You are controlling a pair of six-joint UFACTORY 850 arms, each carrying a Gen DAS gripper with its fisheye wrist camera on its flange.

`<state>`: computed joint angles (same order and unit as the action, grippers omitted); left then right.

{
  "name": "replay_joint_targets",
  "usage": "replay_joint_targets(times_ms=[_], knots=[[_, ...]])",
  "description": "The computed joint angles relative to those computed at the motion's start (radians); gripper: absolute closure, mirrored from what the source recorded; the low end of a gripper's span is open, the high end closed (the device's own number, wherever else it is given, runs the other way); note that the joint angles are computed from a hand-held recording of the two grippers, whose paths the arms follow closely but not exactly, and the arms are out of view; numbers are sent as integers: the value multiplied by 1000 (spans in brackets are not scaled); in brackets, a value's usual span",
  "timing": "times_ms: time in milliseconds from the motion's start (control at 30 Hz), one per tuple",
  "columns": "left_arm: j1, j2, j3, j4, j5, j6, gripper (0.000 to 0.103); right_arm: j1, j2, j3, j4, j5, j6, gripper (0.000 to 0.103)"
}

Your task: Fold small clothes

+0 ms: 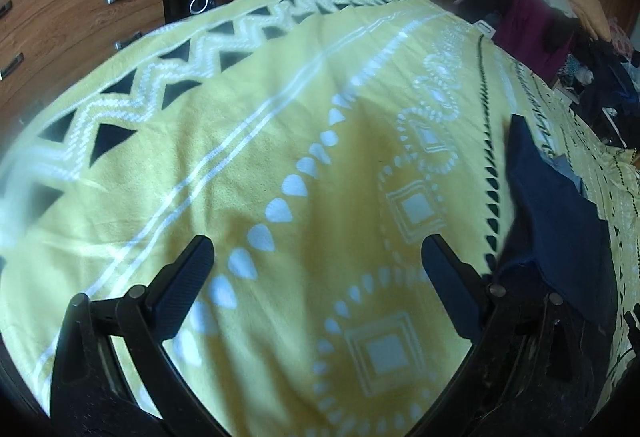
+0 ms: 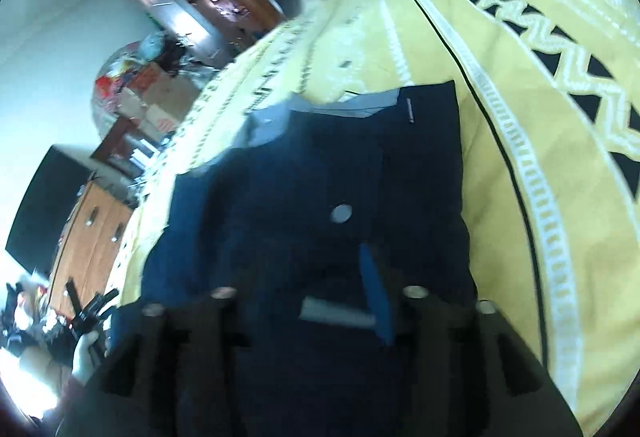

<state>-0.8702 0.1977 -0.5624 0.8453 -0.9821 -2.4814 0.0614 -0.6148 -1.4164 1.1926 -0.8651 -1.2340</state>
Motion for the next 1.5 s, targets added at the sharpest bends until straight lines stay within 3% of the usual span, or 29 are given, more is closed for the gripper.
replay_joint_targets(times_ms=[33, 100, 267, 433, 567, 667, 700, 733, 867, 900, 967, 1100, 1167, 1200, 1233, 1367, 1467, 1500], knots=[[-17, -4, -10, 1, -15, -2, 1, -9, 19, 18, -19, -2, 4, 32], [-53, -15, -28, 8, -37, -15, 1, -26, 38, 42, -39, 2, 2, 24], [-72, -37, -19, -4, -8, -69, 1, -41, -9, -23, -55, -22, 60, 24], [-55, -48, -11, -16, 18, -81, 1, 33, -149, -226, -152, -41, 123, 24], [-46, -55, -15, -21, 31, -69, 1, 92, -268, -382, -335, 41, 288, 24], [-41, -66, -16, -31, 37, -64, 1, 98, -295, -406, -303, 57, 291, 24], [-38, -73, -18, -36, 38, -57, 1, 98, -290, -399, -279, 62, 270, 40], [-29, -82, -23, -37, 42, -46, 1, 94, -292, -398, -239, 29, 232, 70], [-17, -103, -38, -48, 45, -16, 1, 102, -266, -351, -208, 22, 156, 83], [-18, -102, -37, -45, 45, -18, 1, 98, -256, -334, -188, 24, 130, 92], [-18, -101, -37, -40, 47, -29, 1, 85, -225, -295, -152, 62, 94, 95], [-10, -107, -34, -44, 61, -23, 0, 62, -254, -324, -264, 54, 195, 92], [-8, -110, -36, -50, 62, -9, 0, 61, -245, -321, -295, 58, 170, 79], [-7, -112, -38, -50, 62, -5, 0, 54, -235, -322, -285, 51, 152, 62], [-10, -111, -37, -49, 61, -8, 0, 41, -225, -321, -242, 35, 116, 54], [-2, -127, -45, -64, 58, 12, 0, 10, -279, -456, -144, -85, 103, 53], [7, -141, -58, -82, 54, 44, 0, 37, -436, -721, -252, -186, 240, 53], [7, -141, -58, -81, 55, 42, 0, 58, -484, -804, -315, -185, 290, 53]])
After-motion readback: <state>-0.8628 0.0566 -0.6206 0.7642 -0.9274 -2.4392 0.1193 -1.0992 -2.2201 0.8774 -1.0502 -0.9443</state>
